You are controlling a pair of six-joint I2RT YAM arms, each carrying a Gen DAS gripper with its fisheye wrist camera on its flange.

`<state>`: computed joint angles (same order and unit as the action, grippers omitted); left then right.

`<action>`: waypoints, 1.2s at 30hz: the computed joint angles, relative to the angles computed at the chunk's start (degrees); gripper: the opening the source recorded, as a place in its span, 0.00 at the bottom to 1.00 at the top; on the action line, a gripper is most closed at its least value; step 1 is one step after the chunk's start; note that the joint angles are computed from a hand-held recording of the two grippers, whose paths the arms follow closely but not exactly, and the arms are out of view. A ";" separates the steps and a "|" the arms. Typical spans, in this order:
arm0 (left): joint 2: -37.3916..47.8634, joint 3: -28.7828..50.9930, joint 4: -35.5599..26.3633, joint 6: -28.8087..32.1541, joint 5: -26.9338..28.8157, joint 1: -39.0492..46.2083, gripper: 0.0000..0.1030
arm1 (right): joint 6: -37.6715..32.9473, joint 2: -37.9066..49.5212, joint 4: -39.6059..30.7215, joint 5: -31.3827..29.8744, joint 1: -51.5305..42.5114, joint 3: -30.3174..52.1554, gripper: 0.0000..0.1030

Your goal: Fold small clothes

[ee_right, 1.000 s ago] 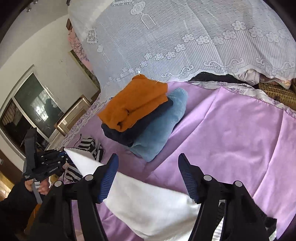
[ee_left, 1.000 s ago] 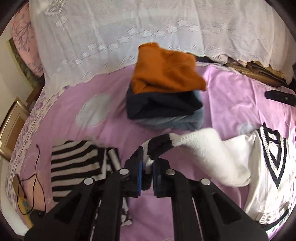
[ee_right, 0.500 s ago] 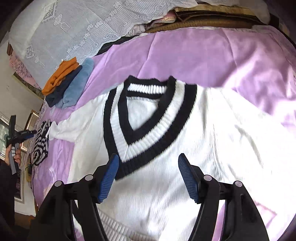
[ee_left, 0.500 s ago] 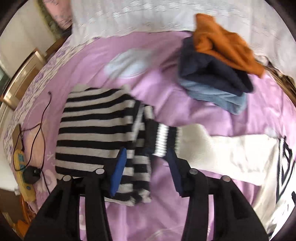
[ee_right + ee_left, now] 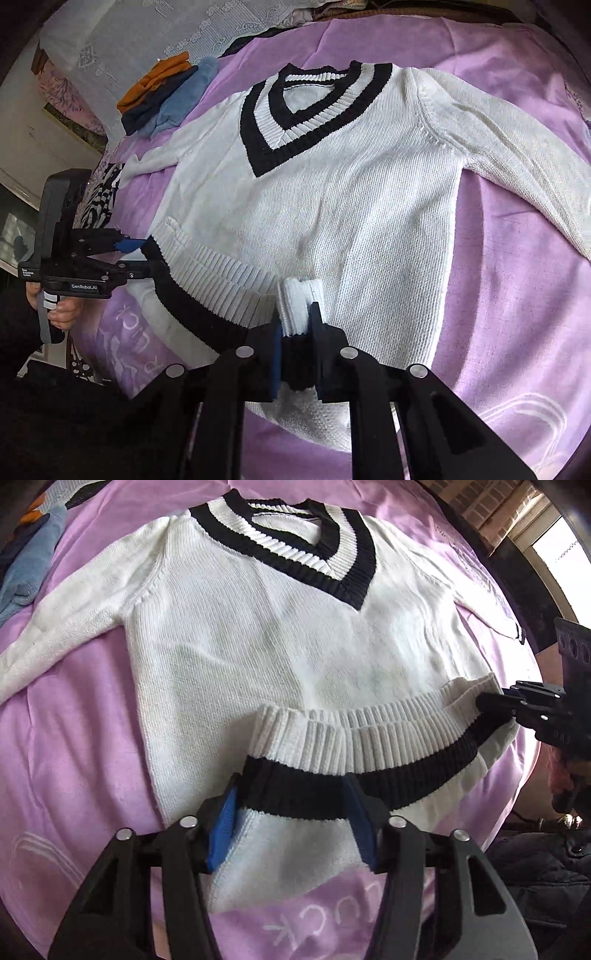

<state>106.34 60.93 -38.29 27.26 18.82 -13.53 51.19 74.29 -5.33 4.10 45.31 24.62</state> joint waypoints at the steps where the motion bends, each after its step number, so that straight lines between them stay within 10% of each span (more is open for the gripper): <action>1: -1.67 -1.63 -0.08 0.80 1.24 0.90 0.38 | 0.40 -2.74 -0.70 0.83 1.18 -0.76 0.12; 3: -3.93 -2.91 -3.71 4.93 4.32 4.20 0.11 | -0.78 -9.60 -3.62 1.29 3.55 -2.05 0.12; 11: -8.84 -9.63 -20.60 24.36 5.65 23.02 0.14 | 10.85 -12.98 -8.49 -4.41 24.32 -6.22 0.26; 13: -10.07 -6.81 -25.34 25.16 8.58 25.68 0.16 | 15.05 -22.36 -10.33 -4.42 23.12 -8.69 0.44; 14: -10.84 -5.83 -26.33 24.49 9.22 25.98 0.36 | 16.41 -27.44 -12.21 -3.75 22.19 -9.43 0.49; 15: -12.05 -5.35 -26.30 23.32 9.34 26.22 0.72 | 16.49 -31.09 -14.32 -2.16 21.53 -9.25 0.52; 16: -13.98 -5.61 -25.01 21.84 9.55 26.27 0.80 | 15.83 -33.14 -15.84 -1.23 20.88 -8.82 0.54; 24: -16.43 -5.44 -21.23 18.83 8.25 21.63 0.82 | 12.57 -27.61 -10.25 3.40 15.66 -7.21 0.55; 28: -11.59 -4.54 -13.65 8.25 7.29 12.35 0.82 | 4.20 -5.76 0.37 -1.40 6.22 -2.13 0.50; 31: -12.32 -11.76 -7.40 9.68 -1.76 5.25 0.82 | -0.65 7.53 -4.23 -2.61 12.68 4.30 0.50; 36: -24.93 -24.42 -0.62 14.92 -8.50 4.40 0.81 | 6.08 -2.17 -10.94 5.04 22.18 -0.09 0.49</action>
